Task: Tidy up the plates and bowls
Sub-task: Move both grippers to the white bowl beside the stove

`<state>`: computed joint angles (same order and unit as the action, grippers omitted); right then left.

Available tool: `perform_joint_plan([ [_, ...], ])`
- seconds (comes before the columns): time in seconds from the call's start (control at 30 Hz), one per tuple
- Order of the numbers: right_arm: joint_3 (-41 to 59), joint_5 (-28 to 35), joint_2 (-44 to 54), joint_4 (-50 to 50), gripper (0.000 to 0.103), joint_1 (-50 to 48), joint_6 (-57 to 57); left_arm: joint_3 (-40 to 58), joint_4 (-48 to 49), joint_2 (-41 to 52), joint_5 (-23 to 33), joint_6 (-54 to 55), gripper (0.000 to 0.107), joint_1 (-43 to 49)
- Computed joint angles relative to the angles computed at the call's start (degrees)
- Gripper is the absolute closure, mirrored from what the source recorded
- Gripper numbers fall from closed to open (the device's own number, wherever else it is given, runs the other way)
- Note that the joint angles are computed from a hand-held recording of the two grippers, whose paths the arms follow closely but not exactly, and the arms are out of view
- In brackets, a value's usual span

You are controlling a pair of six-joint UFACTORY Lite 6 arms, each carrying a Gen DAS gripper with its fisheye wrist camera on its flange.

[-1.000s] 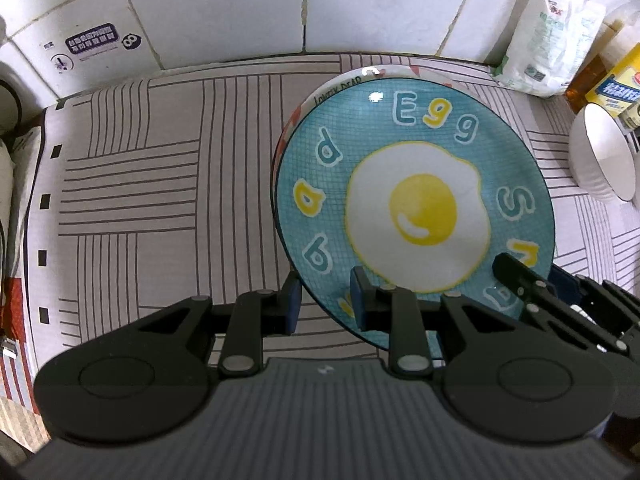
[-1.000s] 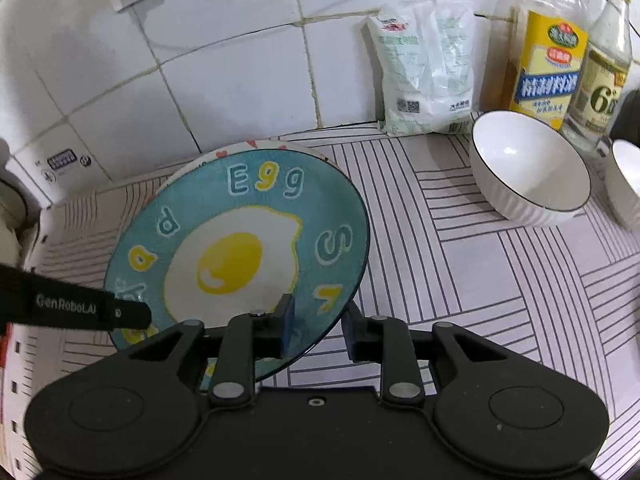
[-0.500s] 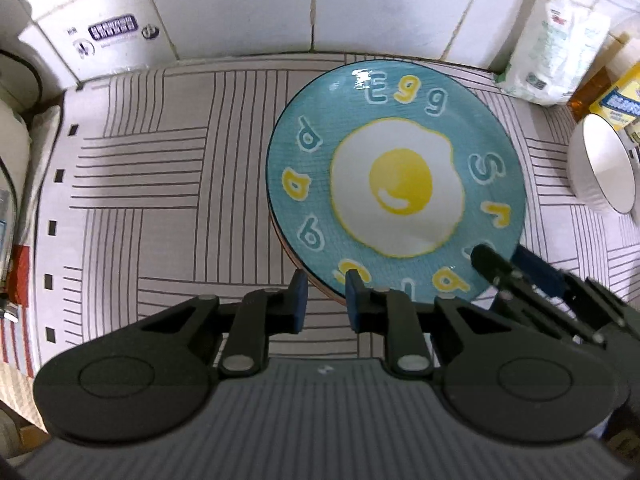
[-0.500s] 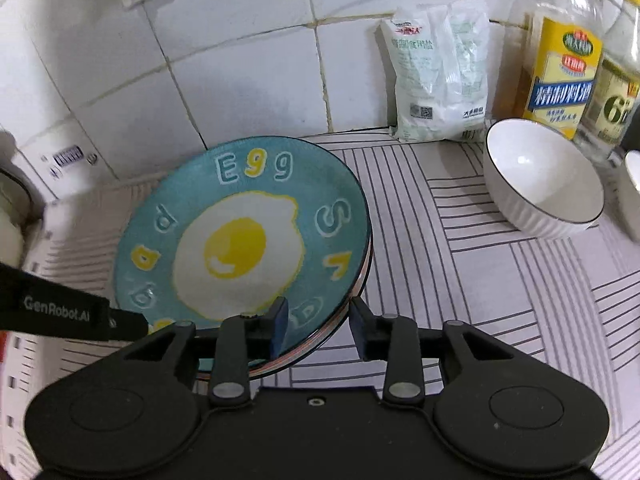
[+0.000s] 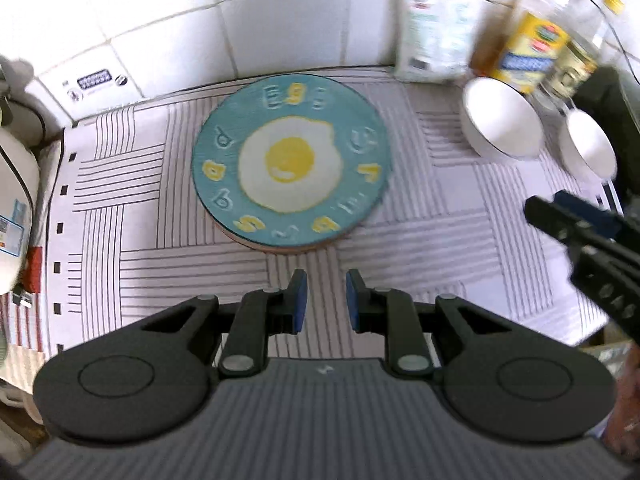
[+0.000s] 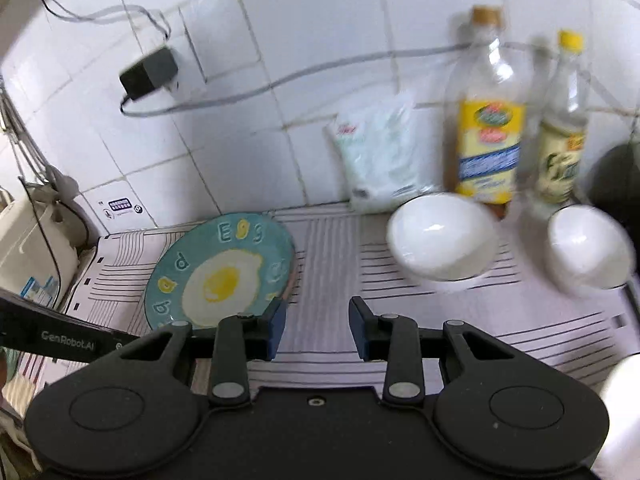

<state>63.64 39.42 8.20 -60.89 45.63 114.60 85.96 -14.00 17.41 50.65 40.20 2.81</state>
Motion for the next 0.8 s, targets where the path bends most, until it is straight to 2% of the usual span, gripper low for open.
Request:
perform_joint_plan([
  [0.13,-9.0,6.0,-13.3,4.9,0.058,4.4,-4.2,-8.9,1.8,-9.5,-0.3,-1.6,0.084,-2.9],
  [0.3,-19.0,16.9,-25.8,6.6,0.05,15.2,-0.9,-18.5,4.4,-19.1,-0.7,-5.7,0.08,-7.8],
  [0.33,-21.1,19.5,-28.0,5.8,0.045,18.5,1.1,-20.4,5.3,-21.0,-1.0,-7.0,0.079,-9.2],
  [0.37,-22.7,22.4,-30.0,5.0,0.036,22.1,3.4,-21.9,6.2,-22.5,-1.2,-8.5,0.075,-10.7],
  [0.43,-25.7,29.4,-33.6,4.7,0.031,30.1,8.6,-24.7,7.7,-25.5,-1.0,-11.4,0.072,-13.8],
  [0.6,-30.0,41.9,-37.8,8.2,0.027,44.3,15.9,-29.5,9.5,-30.4,-1.2,-17.7,0.064,-21.5],
  [0.67,-31.9,46.0,-38.8,10.1,0.011,49.7,19.6,-31.0,10.3,-31.6,-1.9,-20.7,0.06,-25.1],
  [0.8,-35.4,50.5,-38.5,14.7,0.008,57.9,27.5,-33.2,11.0,-32.4,-3.6,-25.2,0.052,-30.9],
])
